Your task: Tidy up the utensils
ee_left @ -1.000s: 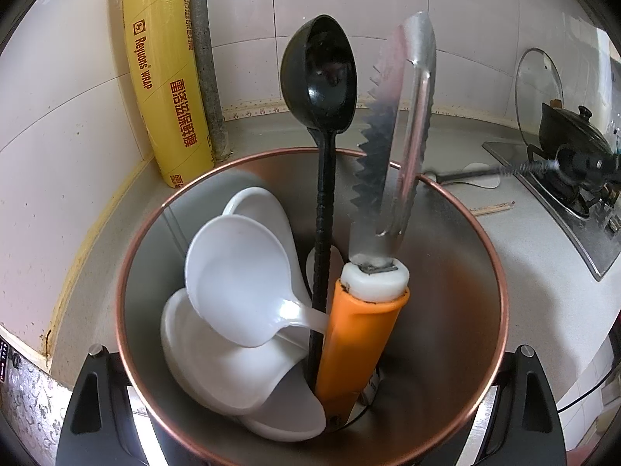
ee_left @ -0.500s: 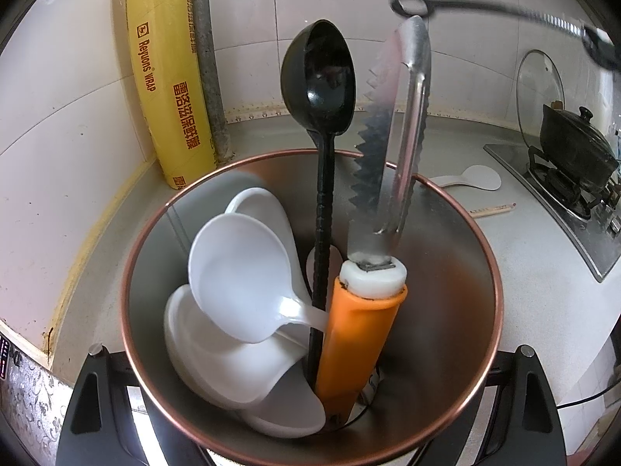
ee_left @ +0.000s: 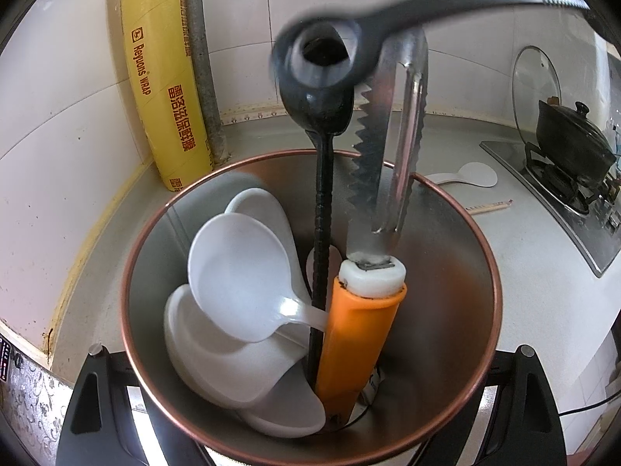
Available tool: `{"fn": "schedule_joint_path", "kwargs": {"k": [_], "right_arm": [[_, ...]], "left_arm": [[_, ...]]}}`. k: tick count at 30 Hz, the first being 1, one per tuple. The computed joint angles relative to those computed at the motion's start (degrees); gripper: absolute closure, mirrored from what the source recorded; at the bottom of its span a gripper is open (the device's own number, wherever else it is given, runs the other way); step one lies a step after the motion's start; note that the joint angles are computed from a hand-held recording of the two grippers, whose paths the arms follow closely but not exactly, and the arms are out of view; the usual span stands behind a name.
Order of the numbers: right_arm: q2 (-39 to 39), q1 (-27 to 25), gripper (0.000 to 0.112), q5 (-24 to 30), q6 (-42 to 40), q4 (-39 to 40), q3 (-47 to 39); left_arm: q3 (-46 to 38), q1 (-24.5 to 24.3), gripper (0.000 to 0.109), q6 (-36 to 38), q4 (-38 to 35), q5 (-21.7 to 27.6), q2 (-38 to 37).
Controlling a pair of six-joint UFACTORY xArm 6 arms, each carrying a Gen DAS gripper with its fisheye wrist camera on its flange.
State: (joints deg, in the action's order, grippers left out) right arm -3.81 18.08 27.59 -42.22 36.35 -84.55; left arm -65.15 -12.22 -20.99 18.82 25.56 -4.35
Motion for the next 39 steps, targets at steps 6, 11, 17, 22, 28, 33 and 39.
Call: {"fn": "schedule_joint_path", "kwargs": {"k": [6,11,17,22,28,33,39], "right_arm": [[1.81,1.87,0.107,0.32,3.23,-6.63,-0.96],[3.89,2.72,0.107,1.5,3.78,-8.98,-3.25],[6.14,4.41,0.106,2.62,3.64,-10.46,-5.7],[7.64,5.2,0.106,2.49,3.7,-10.08,-8.13],[8.33,6.37,0.104,1.93,0.86,-7.34,-9.94],[8.85,7.68,0.102,2.43,-2.41,-4.58,-11.74],[8.86,9.16,0.102,4.06,-5.94,-2.07,-12.34]], "left_arm": [[0.06,0.02,0.018,0.07,0.0,-0.12,0.0],[0.03,-0.12,0.018,-0.19,0.28,-0.36,0.15],[0.56,-0.07,0.018,-0.25,0.24,-0.71,-0.17],[0.55,0.03,0.018,0.01,0.08,-0.73,-0.22],[0.52,0.03,0.018,-0.02,0.11,-0.73,-0.18],[0.53,0.0,0.018,-0.15,0.2,-0.71,-0.2],[0.55,-0.03,0.018,-0.32,0.28,-0.71,-0.21]]}}
